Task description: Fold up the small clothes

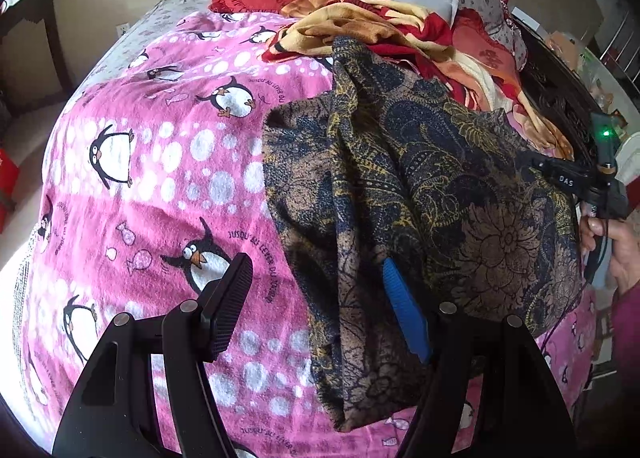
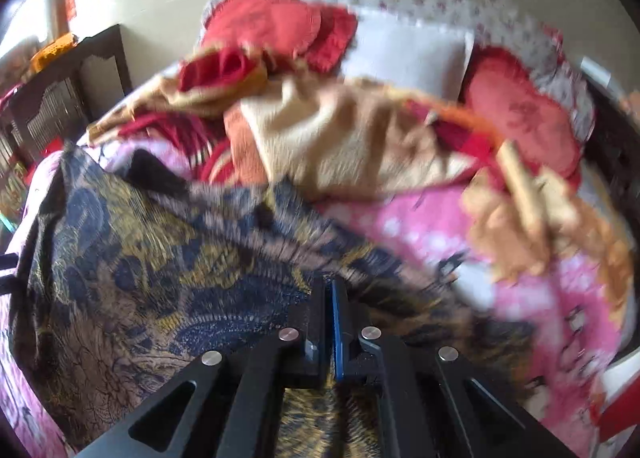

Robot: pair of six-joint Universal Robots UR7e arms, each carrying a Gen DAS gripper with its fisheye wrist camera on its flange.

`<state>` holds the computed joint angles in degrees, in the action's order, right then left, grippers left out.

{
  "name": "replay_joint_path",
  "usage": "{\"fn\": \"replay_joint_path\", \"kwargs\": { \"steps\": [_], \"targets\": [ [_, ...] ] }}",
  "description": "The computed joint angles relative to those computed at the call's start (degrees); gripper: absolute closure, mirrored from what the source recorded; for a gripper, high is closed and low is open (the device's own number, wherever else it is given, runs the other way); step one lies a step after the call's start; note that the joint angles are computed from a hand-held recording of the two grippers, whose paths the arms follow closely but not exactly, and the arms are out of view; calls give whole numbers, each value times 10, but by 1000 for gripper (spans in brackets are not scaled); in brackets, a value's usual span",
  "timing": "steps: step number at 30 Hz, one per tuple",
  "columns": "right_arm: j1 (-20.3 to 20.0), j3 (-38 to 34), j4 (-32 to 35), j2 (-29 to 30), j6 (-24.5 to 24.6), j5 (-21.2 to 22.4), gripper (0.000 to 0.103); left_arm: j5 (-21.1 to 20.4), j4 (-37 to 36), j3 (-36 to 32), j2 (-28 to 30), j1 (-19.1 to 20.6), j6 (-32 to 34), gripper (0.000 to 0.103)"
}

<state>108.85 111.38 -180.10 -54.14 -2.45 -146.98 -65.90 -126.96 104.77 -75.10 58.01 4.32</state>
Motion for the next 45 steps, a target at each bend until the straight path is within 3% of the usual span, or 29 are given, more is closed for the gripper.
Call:
{"fn": "replay_joint_path", "kwargs": {
  "steps": [1,4,6,9,10,13,14,17,21,26,27,28,29,37,39,42,45],
  "targets": [
    [5,0,6,1,7,-8,95,-5,3,4,-5,0,-5,35],
    [33,8,-43,8,-6,-18,67,-27,17,17,-24,1,-12,35],
    [49,13,-91,18,-12,2,61,-38,8,36,-38,3,-15,35],
    [44,8,-49,31,26,82,61,-9,6,63,-44,4,-28,35],
    [38,-3,-25,45,34,83,60,9,7,71,-42,6,-39,35],
    [54,-55,-9,93,3,7,60,2,-32,95,-58,12,-22,35],
    [59,-66,3,96,11,4,60,9,-23,97,-62,8,-18,35],
    [82,-107,-24,112,-19,64,60,2,-19,98,-68,11,-17,35],
    [82,-190,42,154,0,161,60,-19,-24,96,-72,24,-35,35],
    [70,-316,134,231,12,188,59,-33,-28,96,-72,27,-44,35],
    [68,-339,149,248,8,181,64,-35,-30,96,-72,28,-45,35],
    [68,-365,175,264,7,164,88,-37,-29,97,-75,30,-42,35],
    [67,-383,192,276,8,146,100,-39,-29,96,-75,32,-39,35],
    [61,-416,193,313,-8,160,100,-47,-37,95,-76,44,-26,35],
    [65,-401,175,307,-19,159,100,-44,-38,96,-76,40,-29,35],
    [74,-370,182,277,5,181,98,-42,-40,99,-76,37,-33,35],
    [88,-331,151,255,-12,161,79,-37,-42,101,-75,33,-38,35]
  ]
}}
